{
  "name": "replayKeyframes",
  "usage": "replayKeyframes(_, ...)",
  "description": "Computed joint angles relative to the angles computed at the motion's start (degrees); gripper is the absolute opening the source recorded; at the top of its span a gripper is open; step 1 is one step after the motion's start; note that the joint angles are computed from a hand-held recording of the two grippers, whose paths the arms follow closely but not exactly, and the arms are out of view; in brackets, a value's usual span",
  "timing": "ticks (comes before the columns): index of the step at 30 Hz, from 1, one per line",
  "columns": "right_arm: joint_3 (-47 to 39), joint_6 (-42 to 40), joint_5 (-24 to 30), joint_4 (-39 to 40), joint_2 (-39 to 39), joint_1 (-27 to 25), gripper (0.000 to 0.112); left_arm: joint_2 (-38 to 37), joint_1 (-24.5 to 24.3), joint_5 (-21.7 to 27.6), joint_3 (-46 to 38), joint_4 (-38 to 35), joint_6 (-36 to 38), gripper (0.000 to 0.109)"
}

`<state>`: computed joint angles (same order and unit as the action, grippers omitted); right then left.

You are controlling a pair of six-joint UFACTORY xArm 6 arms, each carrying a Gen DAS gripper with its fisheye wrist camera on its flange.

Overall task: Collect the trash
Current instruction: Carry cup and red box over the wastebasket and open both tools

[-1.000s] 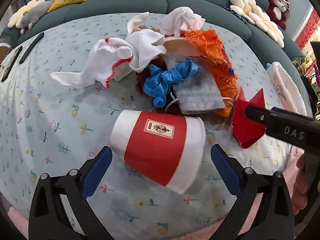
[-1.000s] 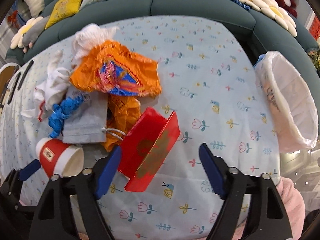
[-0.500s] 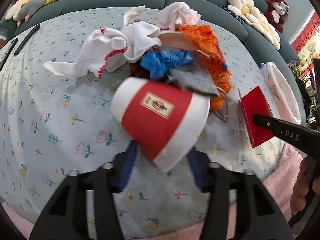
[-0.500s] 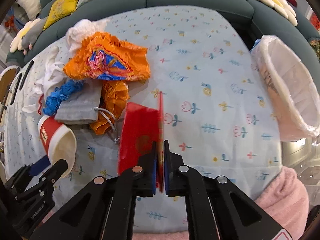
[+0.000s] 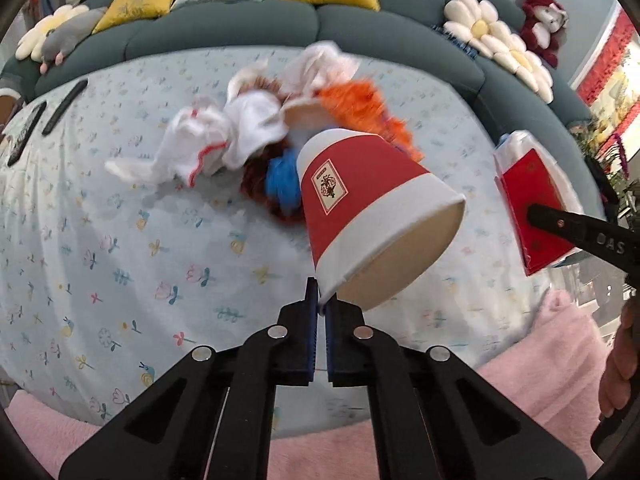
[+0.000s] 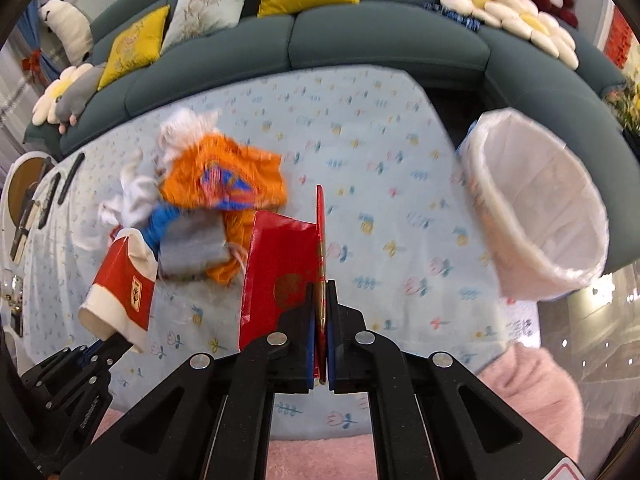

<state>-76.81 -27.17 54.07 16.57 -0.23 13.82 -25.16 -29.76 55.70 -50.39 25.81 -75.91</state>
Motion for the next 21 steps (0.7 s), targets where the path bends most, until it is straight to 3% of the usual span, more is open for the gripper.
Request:
replayKeyframes(9,-7.9,-3.3,0.9,4.9,1.7,-4.3,0.004,9.0,-2.1,0.5,-14.1,3.2,1.8,0.003)
replayKeyframes(21,-26.5,-4.1,2.8,7.5,13.4,-12.9,0.004,32.4,-1.6,-2.4,-43.0,0.4,13.0,0.003)
